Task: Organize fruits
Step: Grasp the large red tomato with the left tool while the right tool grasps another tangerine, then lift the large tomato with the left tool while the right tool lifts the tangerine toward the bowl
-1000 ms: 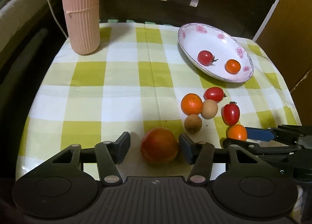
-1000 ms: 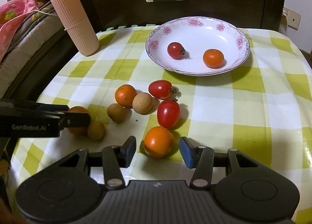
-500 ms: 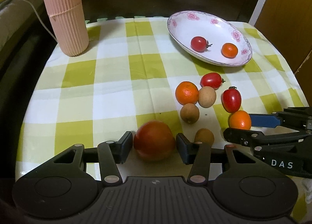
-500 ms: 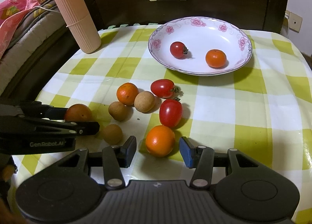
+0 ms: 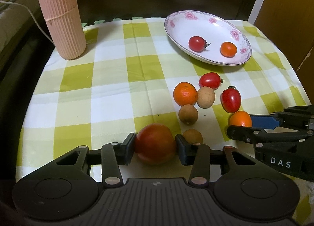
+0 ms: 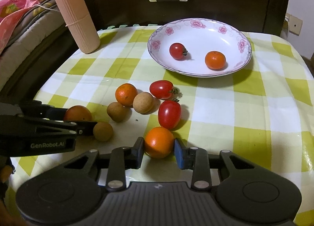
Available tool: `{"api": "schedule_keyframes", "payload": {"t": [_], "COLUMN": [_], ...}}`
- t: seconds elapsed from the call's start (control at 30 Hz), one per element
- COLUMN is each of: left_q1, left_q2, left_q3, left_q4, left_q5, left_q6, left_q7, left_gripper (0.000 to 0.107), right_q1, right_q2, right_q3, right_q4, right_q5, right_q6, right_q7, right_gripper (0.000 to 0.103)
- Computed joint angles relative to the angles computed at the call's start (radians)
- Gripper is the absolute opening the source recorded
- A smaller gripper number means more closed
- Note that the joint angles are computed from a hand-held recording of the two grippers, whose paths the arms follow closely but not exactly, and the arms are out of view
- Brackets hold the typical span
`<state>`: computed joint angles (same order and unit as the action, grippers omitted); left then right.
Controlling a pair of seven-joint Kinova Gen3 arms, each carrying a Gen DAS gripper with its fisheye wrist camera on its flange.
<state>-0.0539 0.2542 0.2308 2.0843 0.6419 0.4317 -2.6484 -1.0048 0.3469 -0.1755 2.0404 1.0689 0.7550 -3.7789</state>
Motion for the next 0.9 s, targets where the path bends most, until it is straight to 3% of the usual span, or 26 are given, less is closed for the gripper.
{"api": "schedule_keyframes", "payload": {"t": [0.4,0.6,0.9], "left_q1": [0.001,0.0,0.008], "left_q2": [0.001,0.005,0.003], "left_q3": [0.003,0.007,0.015], "left_q4": [0.002,0.003,0.015], "left_q5": [0.008,0.016,0.002], "left_q6": [0.003,0.0,-0.034], "left_q7": [-0.023,-0.039,-0.034], "left_gripper": [0.052,0.063,0.065], "right_q1": [-0.003,-0.005,0.003], "right_q2": [0.006,0.001,0.0], "right_q3": [-0.003,0.001,-0.002], "right_q4": [-0.014,0.001,0.002], "right_q5": [-0.016,0.002,0.001], "right_q6": [0.02,0.006,-0.002], "right_q7": [0.031,0.006,0.016], "right_gripper": [0.031,0.032,0.033]}}
